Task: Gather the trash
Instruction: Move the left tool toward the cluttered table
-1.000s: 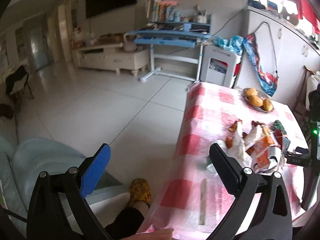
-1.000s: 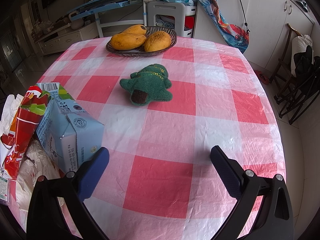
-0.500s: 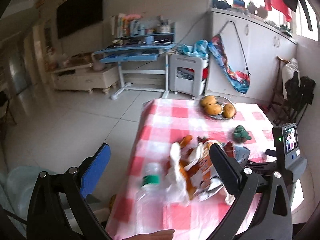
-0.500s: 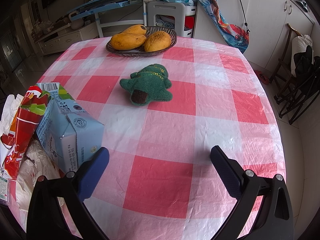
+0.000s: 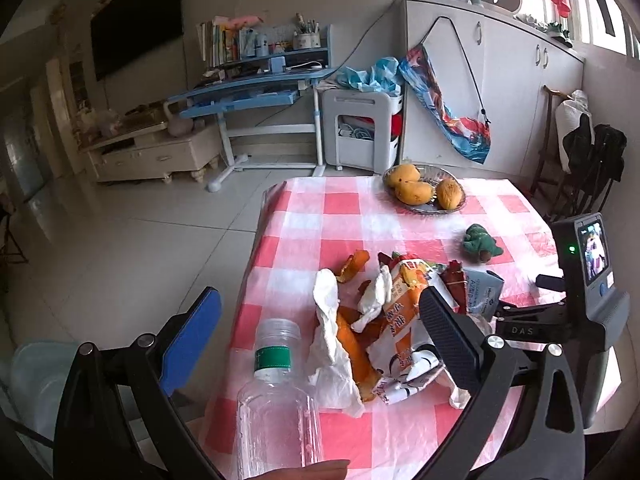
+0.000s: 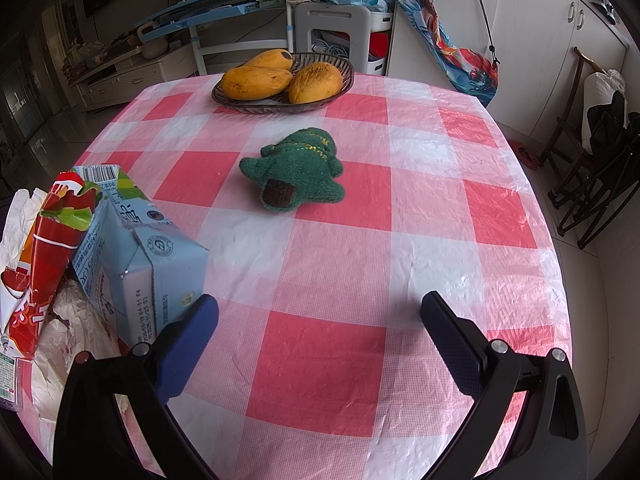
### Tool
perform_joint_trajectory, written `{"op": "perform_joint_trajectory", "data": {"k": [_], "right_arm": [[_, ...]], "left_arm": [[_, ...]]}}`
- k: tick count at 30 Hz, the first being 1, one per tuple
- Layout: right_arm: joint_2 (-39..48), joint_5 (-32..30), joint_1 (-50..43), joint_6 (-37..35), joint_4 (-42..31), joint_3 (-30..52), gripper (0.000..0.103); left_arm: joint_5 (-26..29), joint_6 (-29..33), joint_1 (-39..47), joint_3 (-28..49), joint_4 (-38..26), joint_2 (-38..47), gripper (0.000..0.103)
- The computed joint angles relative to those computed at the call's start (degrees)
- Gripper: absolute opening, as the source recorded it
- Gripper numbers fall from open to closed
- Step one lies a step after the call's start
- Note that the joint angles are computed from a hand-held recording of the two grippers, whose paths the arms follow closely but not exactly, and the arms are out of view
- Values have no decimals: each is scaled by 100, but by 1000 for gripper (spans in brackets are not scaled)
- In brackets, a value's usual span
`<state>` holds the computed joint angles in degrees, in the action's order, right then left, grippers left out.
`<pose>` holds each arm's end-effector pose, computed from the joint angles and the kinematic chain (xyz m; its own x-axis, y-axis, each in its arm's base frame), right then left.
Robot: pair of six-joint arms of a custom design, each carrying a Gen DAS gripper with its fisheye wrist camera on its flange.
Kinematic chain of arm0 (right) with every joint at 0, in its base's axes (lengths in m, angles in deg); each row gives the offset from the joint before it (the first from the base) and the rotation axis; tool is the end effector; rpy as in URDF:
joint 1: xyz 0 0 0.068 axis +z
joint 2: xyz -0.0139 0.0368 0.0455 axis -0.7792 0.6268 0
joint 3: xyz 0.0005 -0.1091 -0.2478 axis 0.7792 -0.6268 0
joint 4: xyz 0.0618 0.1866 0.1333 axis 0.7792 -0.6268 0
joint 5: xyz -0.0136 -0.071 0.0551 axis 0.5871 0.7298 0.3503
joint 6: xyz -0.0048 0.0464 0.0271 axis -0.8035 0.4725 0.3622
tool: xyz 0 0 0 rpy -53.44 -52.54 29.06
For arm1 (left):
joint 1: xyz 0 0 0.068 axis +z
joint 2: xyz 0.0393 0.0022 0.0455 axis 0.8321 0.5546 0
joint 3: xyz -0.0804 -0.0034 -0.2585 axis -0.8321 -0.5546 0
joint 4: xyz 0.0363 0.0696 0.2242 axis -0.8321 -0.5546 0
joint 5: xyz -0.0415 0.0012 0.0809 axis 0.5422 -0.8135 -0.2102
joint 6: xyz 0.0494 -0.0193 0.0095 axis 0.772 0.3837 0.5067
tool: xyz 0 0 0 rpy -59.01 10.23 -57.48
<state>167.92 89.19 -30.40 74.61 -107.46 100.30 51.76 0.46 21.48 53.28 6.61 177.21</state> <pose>0.2760 0.0906 0.1574 -0.7738 0.3212 -0.5460 0.3826 0.9239 0.0012 0.2821 -0.1909 0.2105 -0.5363 0.3361 -0.7742 0.4732 0.8793 0.0540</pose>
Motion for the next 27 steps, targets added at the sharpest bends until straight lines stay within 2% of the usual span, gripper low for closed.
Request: {"op": "perform_joint_trajectory", "data": {"k": [5,27], "right_arm": [[-2,-1,-2,-2,1,-2,97],[-23,2,11,14,-39,9,97]], "left_arm": [[26,178,-46,-115,22,-32,96],[86,116,-57,-171,20,-104,96]]}}
